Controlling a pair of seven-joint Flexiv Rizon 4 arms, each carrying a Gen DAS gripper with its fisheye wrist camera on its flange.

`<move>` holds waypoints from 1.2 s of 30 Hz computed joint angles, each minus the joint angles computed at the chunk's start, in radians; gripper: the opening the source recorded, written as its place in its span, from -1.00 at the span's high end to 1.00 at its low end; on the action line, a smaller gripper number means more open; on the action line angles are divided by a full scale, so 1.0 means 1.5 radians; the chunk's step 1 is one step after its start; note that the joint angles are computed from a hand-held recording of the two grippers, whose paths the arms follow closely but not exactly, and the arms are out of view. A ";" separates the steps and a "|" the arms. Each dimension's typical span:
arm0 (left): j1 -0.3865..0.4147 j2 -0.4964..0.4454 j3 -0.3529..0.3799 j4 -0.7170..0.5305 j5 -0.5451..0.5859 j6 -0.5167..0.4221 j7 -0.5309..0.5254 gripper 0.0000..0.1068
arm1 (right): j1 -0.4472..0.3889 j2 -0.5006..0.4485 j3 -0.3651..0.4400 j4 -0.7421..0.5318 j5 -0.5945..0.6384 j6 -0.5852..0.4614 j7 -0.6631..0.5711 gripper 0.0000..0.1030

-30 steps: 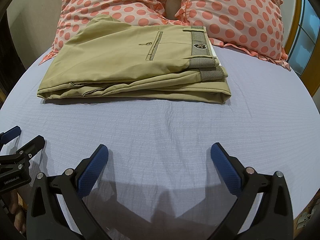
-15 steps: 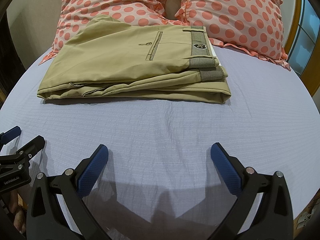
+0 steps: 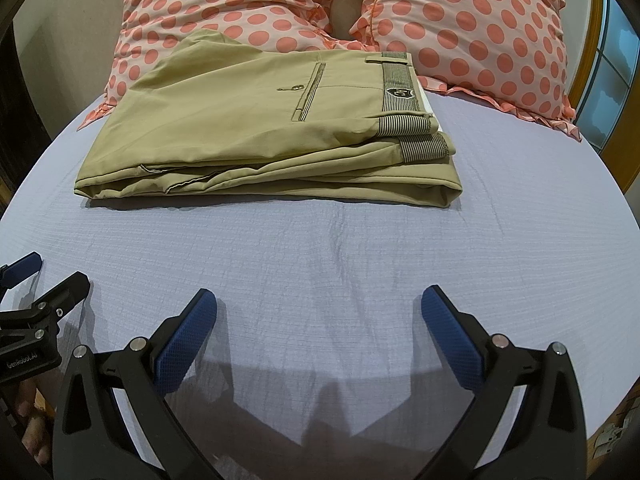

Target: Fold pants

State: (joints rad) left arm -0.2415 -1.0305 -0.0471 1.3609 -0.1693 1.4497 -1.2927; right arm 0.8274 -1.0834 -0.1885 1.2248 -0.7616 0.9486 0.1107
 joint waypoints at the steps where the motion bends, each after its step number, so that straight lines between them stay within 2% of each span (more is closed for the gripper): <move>1: 0.000 0.000 0.001 0.000 0.000 -0.001 0.000 -0.90 | 0.000 0.000 0.000 0.000 0.000 0.000 0.000 -0.97; 36: 0.003 -0.001 -0.006 -0.001 0.002 0.002 0.009 -0.90 | -0.001 0.000 0.001 0.000 -0.001 0.000 -0.001 -0.97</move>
